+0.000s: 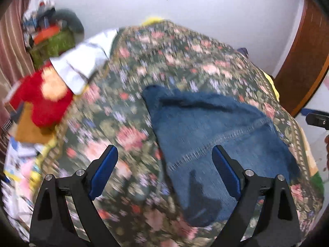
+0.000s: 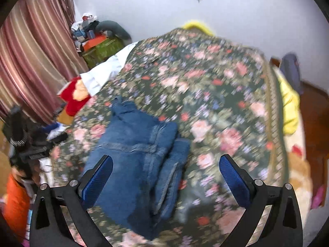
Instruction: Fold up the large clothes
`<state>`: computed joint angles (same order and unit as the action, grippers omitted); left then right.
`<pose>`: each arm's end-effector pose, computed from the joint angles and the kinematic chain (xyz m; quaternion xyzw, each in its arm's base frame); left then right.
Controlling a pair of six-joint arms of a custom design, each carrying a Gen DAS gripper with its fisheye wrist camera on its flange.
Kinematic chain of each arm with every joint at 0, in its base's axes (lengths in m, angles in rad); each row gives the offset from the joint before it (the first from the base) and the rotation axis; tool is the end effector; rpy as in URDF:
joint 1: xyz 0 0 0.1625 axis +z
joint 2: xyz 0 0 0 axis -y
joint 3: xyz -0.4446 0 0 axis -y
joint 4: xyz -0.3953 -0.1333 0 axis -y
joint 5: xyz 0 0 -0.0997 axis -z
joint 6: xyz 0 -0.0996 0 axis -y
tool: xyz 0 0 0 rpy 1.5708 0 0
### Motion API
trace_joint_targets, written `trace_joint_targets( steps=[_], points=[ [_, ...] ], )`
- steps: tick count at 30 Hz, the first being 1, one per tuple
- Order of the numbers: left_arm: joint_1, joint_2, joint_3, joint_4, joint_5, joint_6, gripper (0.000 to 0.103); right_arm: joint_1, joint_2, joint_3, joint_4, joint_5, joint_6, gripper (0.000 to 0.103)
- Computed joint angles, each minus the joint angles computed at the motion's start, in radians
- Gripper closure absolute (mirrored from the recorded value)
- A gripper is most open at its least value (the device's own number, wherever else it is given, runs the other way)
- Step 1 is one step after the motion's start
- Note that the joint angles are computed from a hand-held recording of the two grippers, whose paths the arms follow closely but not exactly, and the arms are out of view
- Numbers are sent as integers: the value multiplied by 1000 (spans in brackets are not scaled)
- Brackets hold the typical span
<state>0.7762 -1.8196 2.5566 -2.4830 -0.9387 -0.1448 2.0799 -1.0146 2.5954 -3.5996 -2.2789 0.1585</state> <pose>-0.0762 -0.3441 0.2660 0.2765 0.9060 -0.2143 0.2385 0.2321 -0.2752 0.1198 0.0837 -0.9140 0.3076 0.2511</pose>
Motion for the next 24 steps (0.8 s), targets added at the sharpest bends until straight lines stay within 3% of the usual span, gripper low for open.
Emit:
trace_joint_targets(
  steps=[3,5,9,13,17,24],
  points=[
    [70,76,0,-15,-51,-29,10,-75,18,18,1,107,18,0],
    [128,134,-9,-39,-106,-48,10,-119,46,13,17,134,23,0],
    [252,202,-27,-157,-286,-59,10,-243,106,7,26,247,15,0],
    [350,283,-64,-216,-416,-89,8,-332,154,-5,3,346,-33,0],
    [406,346,-85,-259,-497,-73,3,-362,184,-27,-23,406,-75,0],
    [489,423,-127,-277,-641,-49,1,-408,220,-94,44,527,-137,3]
  ],
)
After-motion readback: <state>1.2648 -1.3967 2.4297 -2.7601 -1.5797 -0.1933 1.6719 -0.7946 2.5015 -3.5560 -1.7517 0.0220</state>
